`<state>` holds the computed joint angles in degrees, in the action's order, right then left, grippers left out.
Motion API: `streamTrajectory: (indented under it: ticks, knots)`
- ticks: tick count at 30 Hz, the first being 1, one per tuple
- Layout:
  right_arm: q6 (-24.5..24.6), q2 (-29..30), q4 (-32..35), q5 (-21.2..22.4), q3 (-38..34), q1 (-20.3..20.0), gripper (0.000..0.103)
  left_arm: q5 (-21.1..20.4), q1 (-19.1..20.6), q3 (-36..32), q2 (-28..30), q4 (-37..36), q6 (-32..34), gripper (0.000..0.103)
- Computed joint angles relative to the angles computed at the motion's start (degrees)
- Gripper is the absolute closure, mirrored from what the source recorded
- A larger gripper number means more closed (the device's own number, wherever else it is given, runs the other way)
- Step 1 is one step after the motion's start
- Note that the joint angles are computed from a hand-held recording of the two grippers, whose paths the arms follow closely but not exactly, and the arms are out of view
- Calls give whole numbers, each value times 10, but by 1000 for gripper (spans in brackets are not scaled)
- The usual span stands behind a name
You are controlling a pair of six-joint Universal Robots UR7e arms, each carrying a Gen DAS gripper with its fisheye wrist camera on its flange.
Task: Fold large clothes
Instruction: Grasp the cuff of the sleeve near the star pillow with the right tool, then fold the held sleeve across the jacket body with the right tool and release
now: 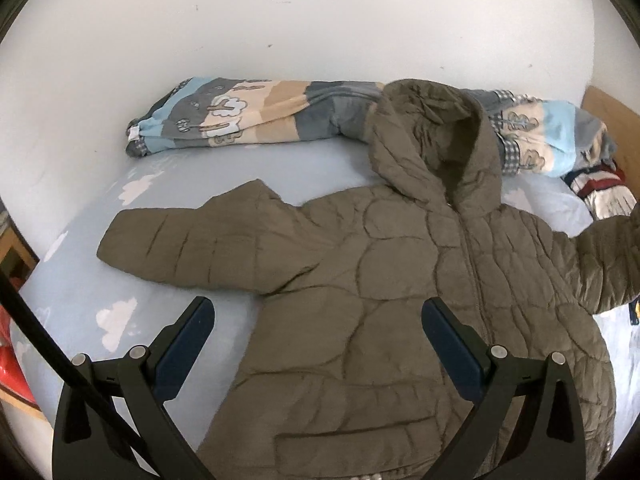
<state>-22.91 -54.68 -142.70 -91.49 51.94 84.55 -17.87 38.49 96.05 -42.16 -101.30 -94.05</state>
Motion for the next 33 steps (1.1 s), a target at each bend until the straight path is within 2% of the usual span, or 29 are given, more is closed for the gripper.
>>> streamTrajectory:
  ticks: [6,8,14,19,23,28,30,31,32,33]
  knots:
    - [-38,-11,-26,4,107,49,88,0,-5,25,-40,75,-88,0]
    - [-47,-8,-33,6,139,59,88,-5,-4,44,-56,62,-91,0]
    - [-70,32,-48,-14,217,74,88,-16,-2,62,-82,101,-141,0]
    - [-76,81,-52,-46,254,68,88,-23,8,72,-93,79,-129,0]
    - [-75,100,-62,-44,276,68,88,-25,12,75,-97,76,-130,0]
    - [-78,114,-79,-58,301,71,87,-30,23,77,-96,34,-105,0]
    - [-61,120,-71,-66,301,72,73,-33,27,78,-96,11,-88,0]
    - [-53,121,-41,-56,292,69,56,-33,29,78,-96,3,-83,0]
    - [-46,126,-23,-50,286,71,46,-33,31,78,-95,-6,-76,0]
    - [-51,121,2,-44,284,67,45,-33,33,76,-93,-17,-67,0]
